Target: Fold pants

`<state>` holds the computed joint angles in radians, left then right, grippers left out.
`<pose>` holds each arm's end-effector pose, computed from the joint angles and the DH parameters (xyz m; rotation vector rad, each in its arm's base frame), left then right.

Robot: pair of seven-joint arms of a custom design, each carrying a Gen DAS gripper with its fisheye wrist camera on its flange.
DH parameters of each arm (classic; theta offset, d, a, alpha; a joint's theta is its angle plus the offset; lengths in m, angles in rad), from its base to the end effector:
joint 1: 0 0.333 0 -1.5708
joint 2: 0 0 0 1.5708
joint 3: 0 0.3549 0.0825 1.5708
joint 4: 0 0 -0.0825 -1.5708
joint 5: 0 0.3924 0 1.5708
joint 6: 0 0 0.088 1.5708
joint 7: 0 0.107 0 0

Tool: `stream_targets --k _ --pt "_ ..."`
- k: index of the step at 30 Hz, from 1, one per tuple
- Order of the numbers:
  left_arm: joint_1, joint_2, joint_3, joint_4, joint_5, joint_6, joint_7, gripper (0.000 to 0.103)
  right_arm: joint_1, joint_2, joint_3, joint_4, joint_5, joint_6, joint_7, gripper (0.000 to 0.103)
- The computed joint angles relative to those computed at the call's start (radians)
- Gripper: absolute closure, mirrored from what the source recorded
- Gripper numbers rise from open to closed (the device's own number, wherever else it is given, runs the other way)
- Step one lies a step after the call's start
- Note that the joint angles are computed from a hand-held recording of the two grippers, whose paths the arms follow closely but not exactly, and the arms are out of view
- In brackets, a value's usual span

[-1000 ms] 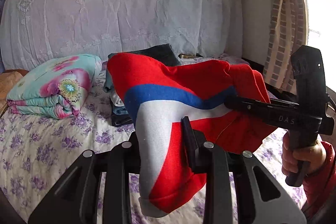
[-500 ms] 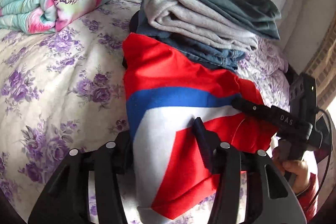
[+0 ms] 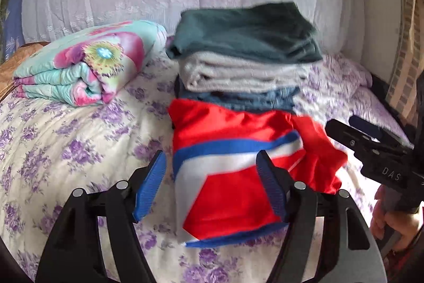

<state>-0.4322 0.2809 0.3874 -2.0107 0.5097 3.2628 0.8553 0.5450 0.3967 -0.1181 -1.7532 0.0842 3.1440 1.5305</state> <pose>0.6491 -0.1012 0.4639 -1.7114 1.6061 -0.9536 0.6561 0.3059 0.4999 -1.8637 1.2131 -0.6711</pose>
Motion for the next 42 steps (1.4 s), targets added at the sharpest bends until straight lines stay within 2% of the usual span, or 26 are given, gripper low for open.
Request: stream_targets --k 1,2,3,5,6,7,8,9,10,12,13,14,15,16,17,18,19,20,21,22,24,27,30,35,37,42 --pt "0.045 0.002 -0.065 0.014 0.000 -0.071 0.038 0.035 0.053 0.020 -0.065 0.026 -0.061 -0.089 0.051 0.013" --pt "0.072 0.021 -0.108 0.055 0.014 -0.162 0.048 0.031 0.077 0.043 -0.096 0.078 -0.109 -0.219 0.087 0.012" --pt "0.127 0.033 -0.179 0.080 -0.041 -0.225 0.110 0.029 0.069 0.069 -0.091 0.131 -0.093 -0.312 0.084 0.008" --pt "0.289 0.027 -0.354 0.071 -0.159 -0.232 0.203 0.015 -0.006 0.076 -0.015 0.163 0.062 -0.369 -0.015 0.004" --pt "0.338 0.031 -0.406 0.070 -0.217 -0.240 0.241 0.012 -0.011 0.079 -0.013 0.170 0.155 -0.388 -0.069 0.004" --pt "0.354 0.031 -0.423 0.067 -0.273 -0.241 0.274 0.009 0.016 0.072 -0.046 0.158 0.223 -0.379 -0.102 0.004" --pt "0.341 0.024 -0.406 0.054 -0.258 -0.228 0.243 0.009 0.077 0.057 -0.114 0.121 0.226 -0.324 -0.073 0.004" --pt "0.303 0.014 -0.354 0.044 -0.174 -0.217 0.156 0.009 0.159 0.042 -0.202 0.068 0.199 -0.243 -0.018 0.004" --pt "0.233 0.000 -0.266 0.036 -0.019 -0.212 0.013 0.010 0.238 0.021 -0.289 0.010 0.107 -0.161 0.093 0.004" --pt "0.079 -0.027 -0.092 0.019 0.240 -0.209 -0.202 0.009 0.374 -0.018 -0.464 -0.098 -0.225 -0.032 0.443 0.004" --pt "0.007 -0.042 -0.015 0.006 0.332 -0.207 -0.279 0.007 0.423 -0.035 -0.533 -0.129 -0.374 -0.015 0.595 0.004" --pt "-0.035 -0.060 0.030 -0.006 0.438 -0.210 -0.374 0.005 0.453 -0.064 -0.567 -0.164 -0.458 -0.014 0.676 0.003" --pt "-0.059 -0.084 0.052 -0.022 0.521 -0.214 -0.447 0.005 0.464 -0.097 -0.566 -0.202 -0.477 -0.011 0.687 0.003" --pt "-0.072 -0.104 0.065 -0.035 0.595 -0.210 -0.512 0.005 0.450 -0.132 -0.530 -0.245 -0.433 0.003 0.628 0.003" --pt "-0.087 -0.127 0.080 -0.051 0.694 -0.206 -0.596 0.005 0.401 -0.154 -0.459 -0.261 -0.334 -0.004 0.505 0.003" --pt "-0.099 -0.146 0.088 -0.059 0.798 -0.215 -0.688 0.005 0.343 -0.180 -0.377 -0.279 -0.305 -0.024 0.442 0.003" --pt "-0.110 -0.165 0.089 -0.062 0.910 -0.240 -0.788 0.005 0.304 -0.195 -0.330 -0.284 -0.347 -0.053 0.449 0.003" --pt "-0.113 -0.183 0.081 -0.068 0.998 -0.267 -0.869 0.005 0.291 -0.201 -0.318 -0.275 -0.458 -0.092 0.525 0.003" --pt "-0.109 -0.198 0.070 -0.076 1.063 -0.287 -0.934 0.005 0.313 -0.197 -0.341 -0.264 -0.526 -0.115 0.573 0.003" --pt "-0.099 -0.205 0.058 -0.080 1.096 -0.294 -0.977 0.005 0.304 -0.192 -0.329 -0.252 -0.534 -0.133 0.572 0.003" --pt "-0.070 -0.213 0.040 -0.090 1.080 -0.288 -0.997 0.005 0.252 -0.186 -0.267 -0.238 -0.494 -0.178 0.540 0.004" --pt "-0.018 -0.204 0.007 -0.106 0.895 -0.269 -0.863 0.005 0.145 -0.186 -0.154 -0.240 -0.372 -0.193 0.467 0.004" --pt "0.028 -0.195 -0.039 -0.118 0.760 -0.263 -0.736 0.005 0.107 -0.196 -0.122 -0.257 -0.382 -0.174 0.513 0.003" --pt "0.063 -0.203 -0.102 -0.105 0.895 -0.301 -0.809 0.005 0.095 -0.199 -0.112 -0.254 -0.513 -0.172 0.607 0.004" --pt "0.079 -0.205 -0.129 -0.101 0.936 -0.313 -0.827 0.005 0.074 -0.199 -0.088 -0.249 -0.540 -0.180 0.619 0.004" --pt "0.127 -0.206 -0.196 -0.097 0.951 -0.343 -0.809 0.005 0.014 -0.200 -0.027 -0.245 -0.574 -0.186 0.642 0.004"
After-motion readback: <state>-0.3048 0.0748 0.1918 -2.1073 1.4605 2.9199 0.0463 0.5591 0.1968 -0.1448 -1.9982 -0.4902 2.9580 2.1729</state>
